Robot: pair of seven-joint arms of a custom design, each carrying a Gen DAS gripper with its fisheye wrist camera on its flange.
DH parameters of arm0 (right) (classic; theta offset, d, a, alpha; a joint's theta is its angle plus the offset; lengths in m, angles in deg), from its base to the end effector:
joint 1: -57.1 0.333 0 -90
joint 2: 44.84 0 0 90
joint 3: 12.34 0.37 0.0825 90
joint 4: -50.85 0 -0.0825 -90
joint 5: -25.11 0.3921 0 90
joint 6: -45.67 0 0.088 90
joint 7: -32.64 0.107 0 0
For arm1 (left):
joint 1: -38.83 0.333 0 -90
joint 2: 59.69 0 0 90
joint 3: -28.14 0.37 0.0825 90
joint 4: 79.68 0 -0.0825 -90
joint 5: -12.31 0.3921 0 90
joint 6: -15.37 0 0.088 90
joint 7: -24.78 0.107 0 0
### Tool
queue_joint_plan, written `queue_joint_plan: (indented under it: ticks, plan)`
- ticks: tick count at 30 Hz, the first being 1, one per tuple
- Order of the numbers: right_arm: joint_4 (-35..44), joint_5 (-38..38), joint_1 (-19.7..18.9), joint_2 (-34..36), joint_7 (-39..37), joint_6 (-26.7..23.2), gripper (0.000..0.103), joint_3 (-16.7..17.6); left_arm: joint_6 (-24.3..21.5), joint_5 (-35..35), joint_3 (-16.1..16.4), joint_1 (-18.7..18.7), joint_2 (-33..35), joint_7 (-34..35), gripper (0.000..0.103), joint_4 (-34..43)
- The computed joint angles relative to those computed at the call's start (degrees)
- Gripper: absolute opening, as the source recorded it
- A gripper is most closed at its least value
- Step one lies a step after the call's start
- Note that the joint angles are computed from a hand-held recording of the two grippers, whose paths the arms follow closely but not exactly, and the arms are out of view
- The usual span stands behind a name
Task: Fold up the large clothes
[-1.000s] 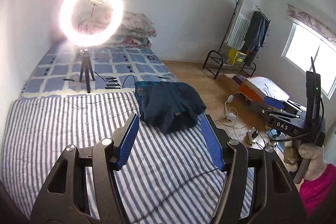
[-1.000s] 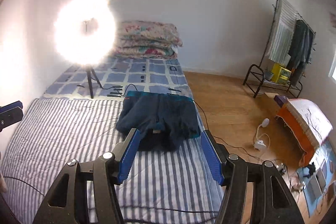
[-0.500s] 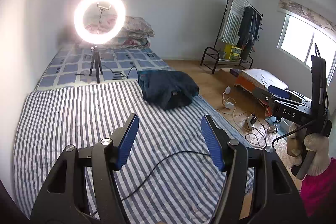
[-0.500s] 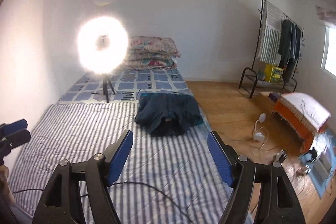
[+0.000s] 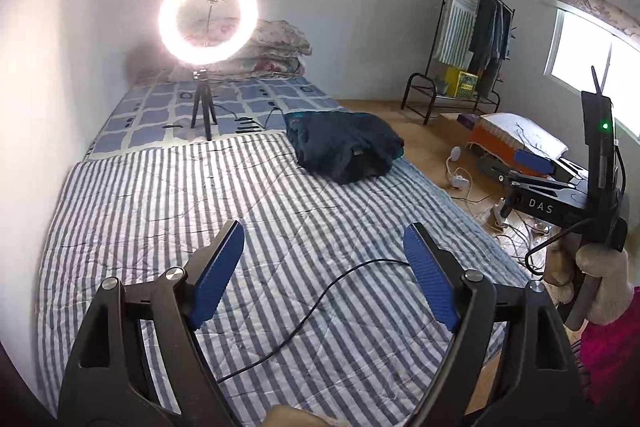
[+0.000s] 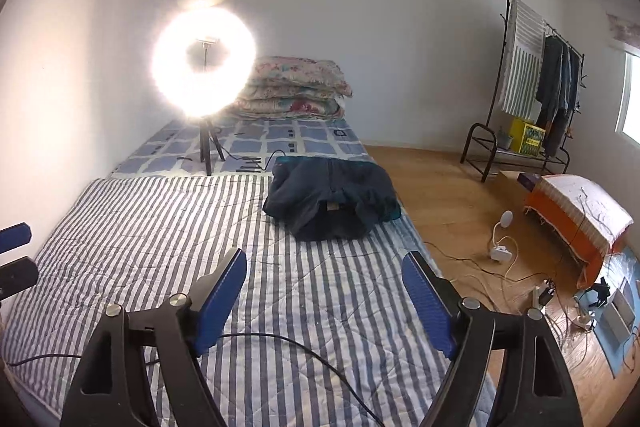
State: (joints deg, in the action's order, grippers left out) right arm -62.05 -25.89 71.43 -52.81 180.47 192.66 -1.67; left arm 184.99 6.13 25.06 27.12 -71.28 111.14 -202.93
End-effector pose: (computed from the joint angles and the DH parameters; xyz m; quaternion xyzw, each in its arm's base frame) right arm 0.5055 0.2572 0.6618 -0.6265 0.6136 -0.3785 0.2962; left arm 0.5219 -0.1334 0.6614 -0.5854 0.6498 -0.4096 0.2593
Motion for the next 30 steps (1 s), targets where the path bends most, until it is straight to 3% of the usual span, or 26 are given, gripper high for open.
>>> queue_joint_plan:
  ticks: [3, 7, 9, 11, 13, 17, 23, 30]
  plan:
    - [-0.2, -3.1, -0.1, 0.1, 2.3, -1.5, 0.09, 0.4, -0.5, 2.4, -1.0, 1.5, -0.3, -1.6, 0.087, -0.6]
    - [-0.9, -1.9, -0.1, 0.0, 3.1, 0.8, 0.096, -0.4, -0.1, 4.9, -2.0, 2.7, -0.7, -4.8, 0.098, -1.6]
    - [-0.8, -3.8, -0.3, 0.1, 5.0, 0.3, 0.102, 0.2, 0.7, 8.6, -3.5, 4.6, -0.8, -7.7, 0.1, -2.0]
    - [-0.3, -5.9, -0.1, 0.5, 6.4, -0.5, 0.103, 0.6, 1.5, 14.3, -5.7, 7.5, -0.8, -12.1, 0.101, -2.0]
    - [-0.1, -6.2, 0.5, 0.9, 6.5, -0.3, 0.103, 0.5, 1.3, 16.7, -5.9, 7.9, -0.8, -14.3, 0.103, -1.9]
    - [0.3, -6.0, 1.4, 1.6, 5.3, -0.3, 0.103, 0.0, 1.4, 15.9, -3.9, 6.0, -0.8, -15.4, 0.103, -2.2]
    - [-0.1, -8.0, 1.6, 1.1, 8.0, 0.4, 0.103, -0.3, 0.6, 18.1, -4.2, 7.0, -0.7, -18.3, 0.103, -2.1]
    - [-0.4, -9.3, 1.4, 0.9, 8.9, 0.6, 0.103, -0.3, 0.2, 15.9, -2.9, 5.5, -0.4, -16.4, 0.103, -2.0]
